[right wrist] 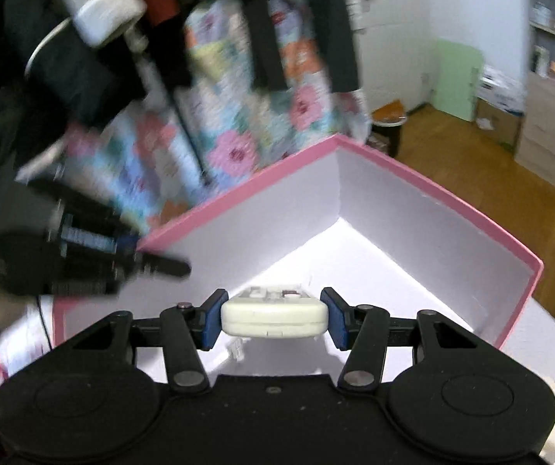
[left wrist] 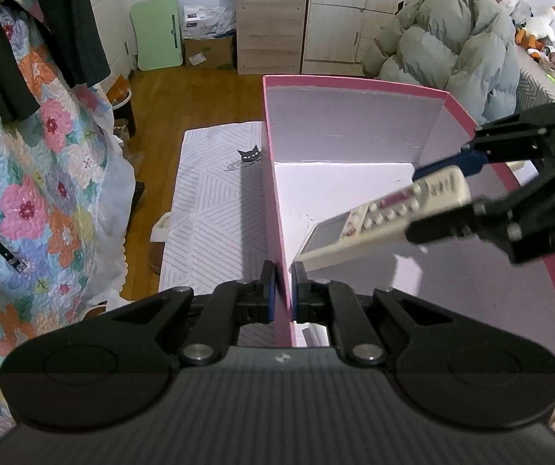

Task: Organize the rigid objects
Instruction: 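Lower the cream remote into the pink box and open the right gripper, then return the right gripper to the items and grasp the cream power bank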

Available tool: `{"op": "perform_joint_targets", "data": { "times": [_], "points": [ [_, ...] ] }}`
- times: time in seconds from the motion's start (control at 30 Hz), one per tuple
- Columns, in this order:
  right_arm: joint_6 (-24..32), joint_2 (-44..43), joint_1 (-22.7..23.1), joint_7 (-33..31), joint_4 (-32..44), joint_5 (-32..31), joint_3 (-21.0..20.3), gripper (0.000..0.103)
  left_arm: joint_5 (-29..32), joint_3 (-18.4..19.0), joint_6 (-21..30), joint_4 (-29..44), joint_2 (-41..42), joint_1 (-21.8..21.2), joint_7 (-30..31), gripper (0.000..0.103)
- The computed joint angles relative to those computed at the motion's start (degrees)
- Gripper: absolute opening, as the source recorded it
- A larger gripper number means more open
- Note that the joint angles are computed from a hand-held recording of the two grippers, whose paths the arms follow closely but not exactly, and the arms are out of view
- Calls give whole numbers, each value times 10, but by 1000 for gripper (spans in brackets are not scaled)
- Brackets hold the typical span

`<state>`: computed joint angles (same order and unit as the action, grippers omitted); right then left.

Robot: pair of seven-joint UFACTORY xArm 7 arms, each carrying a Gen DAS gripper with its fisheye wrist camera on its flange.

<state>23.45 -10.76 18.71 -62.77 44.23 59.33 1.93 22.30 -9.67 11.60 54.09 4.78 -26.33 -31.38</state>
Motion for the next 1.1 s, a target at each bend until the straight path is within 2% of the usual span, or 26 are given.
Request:
{"op": "perform_joint_targets", "data": {
  "times": [0.13, 0.27, 0.37, 0.47, 0.57, 0.63, 0.7, 0.9, 0.97, 1.03, 1.1],
  "points": [
    [28, 9, -12, -23, 6, -104, 5, 58, 1, 1, 0, -1, -1, -1, -13, 7],
    [54, 32, -23, -2, 27, -188, 10, 58, 21, 3, 4, 0, -2, -4, -29, 7],
    [86, 47, -26, -60, 49, -177, 5, 58, 9, -2, 8, 3, -1, -2, -19, 7],
    [116, 66, -40, -57, 80, -220, 13, 57, 12, -2, 15, 7, -1, -3, -20, 7],
    [109, 71, -47, -46, 85, -259, 24, 57, 36, 1, 23, 11, -1, -9, -41, 7],
    [57, 68, -44, -26, 65, -279, 34, 58, 52, 2, 27, 10, -3, -11, -53, 7],
    [36, 55, -40, -26, 49, -262, 32, 58, 60, -1, 33, 9, -8, -10, -49, 7],
    [6, -52, -8, -35, -10, -128, -7, 65, 73, -7, 49, 15, -10, -8, -47, 7],
    [-22, -107, 1, 7, -44, -104, -13, 65, 90, -6, 54, 17, -10, -9, -61, 7],
    [-46, -165, -7, 100, -81, -104, 1, 65, 105, -6, 60, 18, -10, -11, -76, 7],
    [-54, -213, 1, 139, -114, -106, 0, 70, 133, -5, 66, 20, -10, -15, -101, 7]
  ]
}}
